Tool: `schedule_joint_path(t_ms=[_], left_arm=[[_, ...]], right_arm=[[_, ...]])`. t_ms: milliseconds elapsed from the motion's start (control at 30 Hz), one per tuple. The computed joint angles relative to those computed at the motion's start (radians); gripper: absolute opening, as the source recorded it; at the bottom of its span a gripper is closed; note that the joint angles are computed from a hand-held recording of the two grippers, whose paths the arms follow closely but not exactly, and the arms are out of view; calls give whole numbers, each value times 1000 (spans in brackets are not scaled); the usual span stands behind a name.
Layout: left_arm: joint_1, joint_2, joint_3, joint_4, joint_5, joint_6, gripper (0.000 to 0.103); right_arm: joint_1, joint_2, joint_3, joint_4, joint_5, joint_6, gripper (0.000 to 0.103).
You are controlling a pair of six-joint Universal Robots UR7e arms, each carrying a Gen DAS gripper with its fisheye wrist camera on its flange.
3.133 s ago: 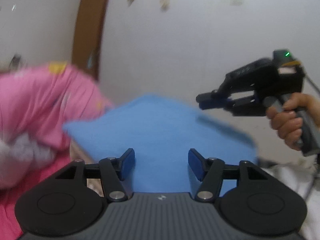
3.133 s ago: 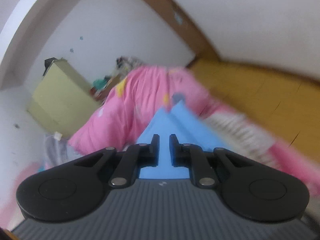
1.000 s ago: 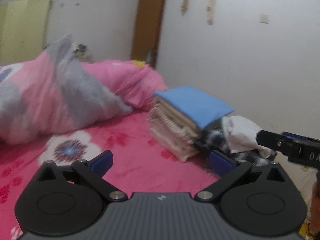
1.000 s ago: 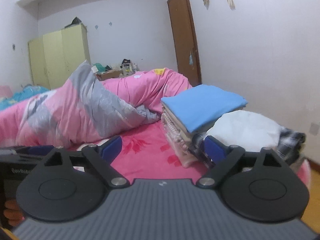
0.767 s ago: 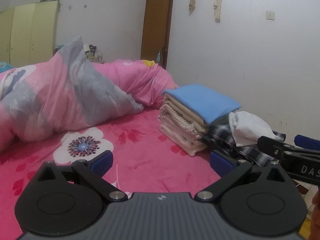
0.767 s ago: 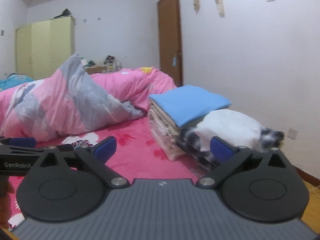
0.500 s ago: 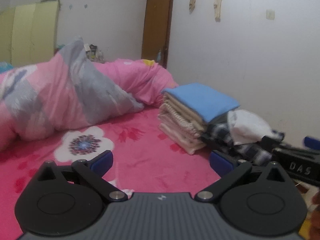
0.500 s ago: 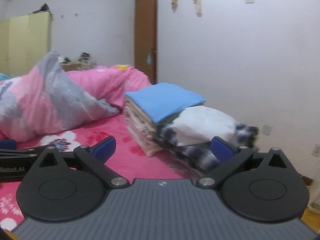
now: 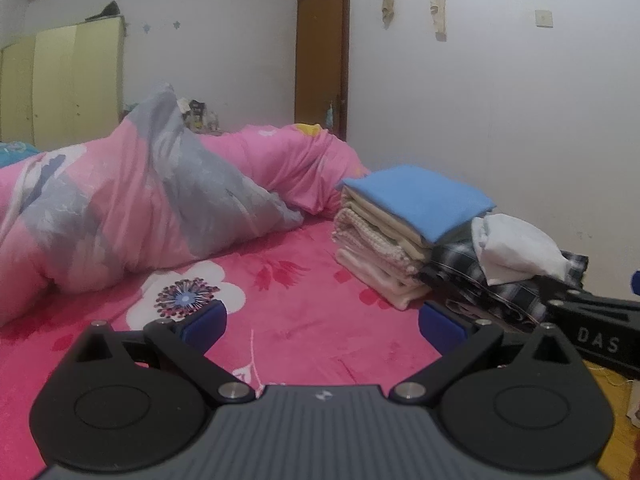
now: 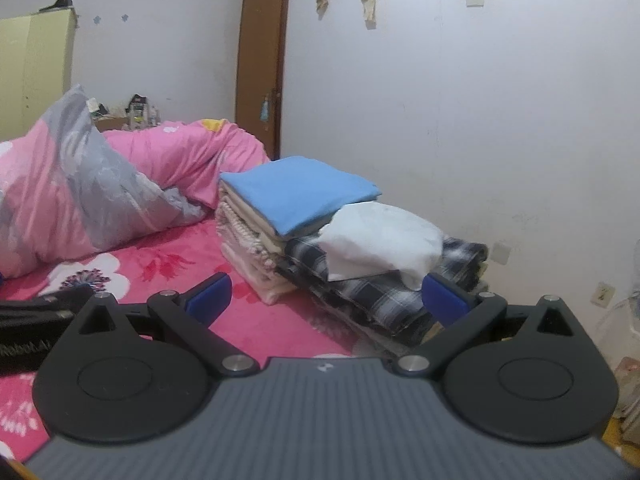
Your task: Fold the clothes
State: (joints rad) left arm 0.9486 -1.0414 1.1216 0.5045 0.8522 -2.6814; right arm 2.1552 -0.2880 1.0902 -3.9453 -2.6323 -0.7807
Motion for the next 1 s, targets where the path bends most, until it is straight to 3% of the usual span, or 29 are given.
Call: schedule_joint_path(t_ms=[367,1000], left_arm=[[12,11,-39,48,-2,-77,103],[19,25,-55,86,7,-88,103]], right_arm=[[3,10,-19,12,-18,12,102],[5,49,-73,-10,-27,-69,102]])
